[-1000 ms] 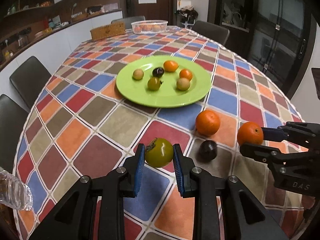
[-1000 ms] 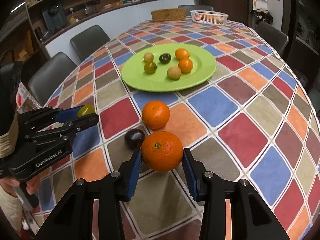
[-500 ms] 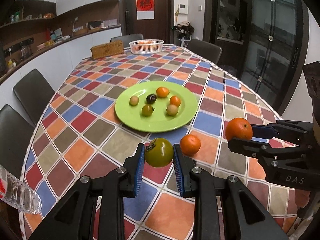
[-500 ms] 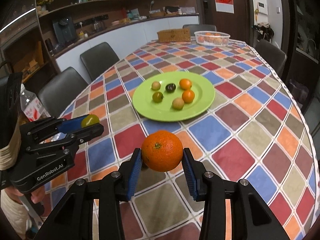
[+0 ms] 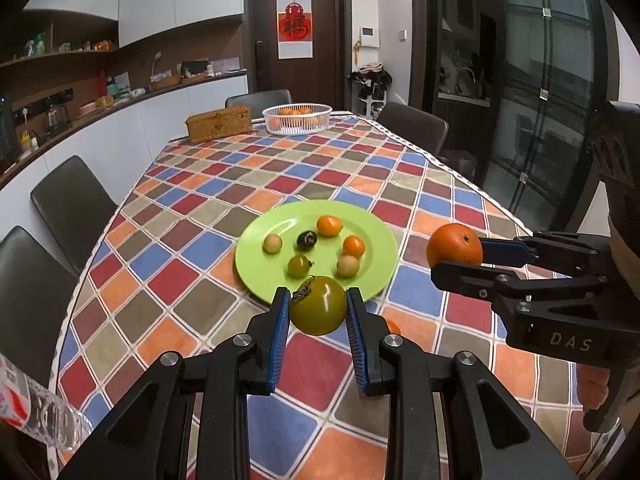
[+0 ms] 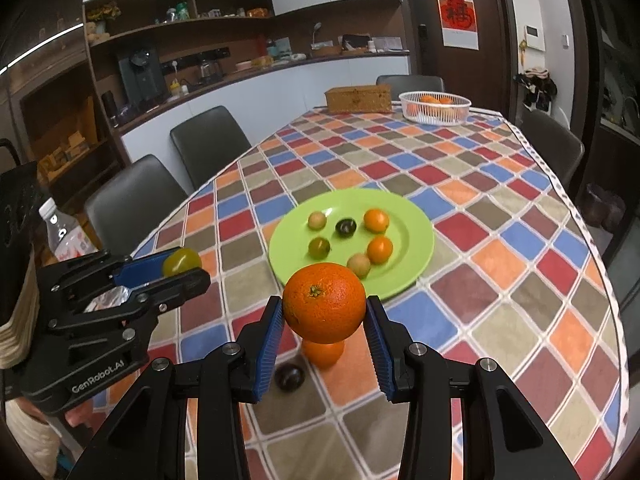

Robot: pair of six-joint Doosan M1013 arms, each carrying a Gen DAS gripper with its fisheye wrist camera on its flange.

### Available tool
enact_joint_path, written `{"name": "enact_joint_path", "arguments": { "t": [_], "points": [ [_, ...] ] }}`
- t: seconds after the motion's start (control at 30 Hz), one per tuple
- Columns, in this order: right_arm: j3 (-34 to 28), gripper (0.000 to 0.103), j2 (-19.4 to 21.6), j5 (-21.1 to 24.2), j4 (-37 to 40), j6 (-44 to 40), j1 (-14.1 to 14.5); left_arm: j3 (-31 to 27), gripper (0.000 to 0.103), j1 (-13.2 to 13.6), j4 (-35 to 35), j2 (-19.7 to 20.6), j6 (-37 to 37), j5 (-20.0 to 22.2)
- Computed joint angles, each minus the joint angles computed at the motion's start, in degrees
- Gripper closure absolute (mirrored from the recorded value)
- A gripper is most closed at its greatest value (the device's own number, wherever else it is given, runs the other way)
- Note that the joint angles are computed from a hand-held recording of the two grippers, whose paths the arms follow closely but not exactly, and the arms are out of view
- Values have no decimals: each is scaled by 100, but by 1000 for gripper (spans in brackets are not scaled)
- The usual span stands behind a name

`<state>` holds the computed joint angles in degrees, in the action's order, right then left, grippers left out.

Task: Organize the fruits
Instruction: 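Carry the green tomato onto the green plate with the left tool while the right tool places the mandarin there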

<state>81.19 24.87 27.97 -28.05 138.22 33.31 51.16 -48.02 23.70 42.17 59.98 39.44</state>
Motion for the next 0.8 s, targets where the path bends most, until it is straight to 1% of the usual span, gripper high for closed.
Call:
{"name": "enact_joint_path", "arguments": {
  "t": [0.23, 0.43, 0.57, 0.63, 0.7, 0.8],
  "points": [
    [-295, 61, 134, -56, 56, -298, -110, -471, 75, 107, -268, 242, 208, 96],
    [-603, 61, 315, -84, 416, -787, -221, -969, 75, 222, -628, 525, 473, 260],
    [-826, 61, 464, -32, 797, -1225, -302, -1334, 75, 307, -855, 749, 614, 400],
    [-965, 61, 559, 58, 1082, -1481, -351, -1561, 75, 378, -1166, 886, 740, 498],
    [-1093, 61, 650, 137, 1375, -1753, -396, -1847, 75, 449, -1481, 1056, 869, 642],
    [-1303, 61, 803, 294, 1735, -2094, -454, -2287, 75, 502, -1609, 1319, 944, 918]
  ]
}}
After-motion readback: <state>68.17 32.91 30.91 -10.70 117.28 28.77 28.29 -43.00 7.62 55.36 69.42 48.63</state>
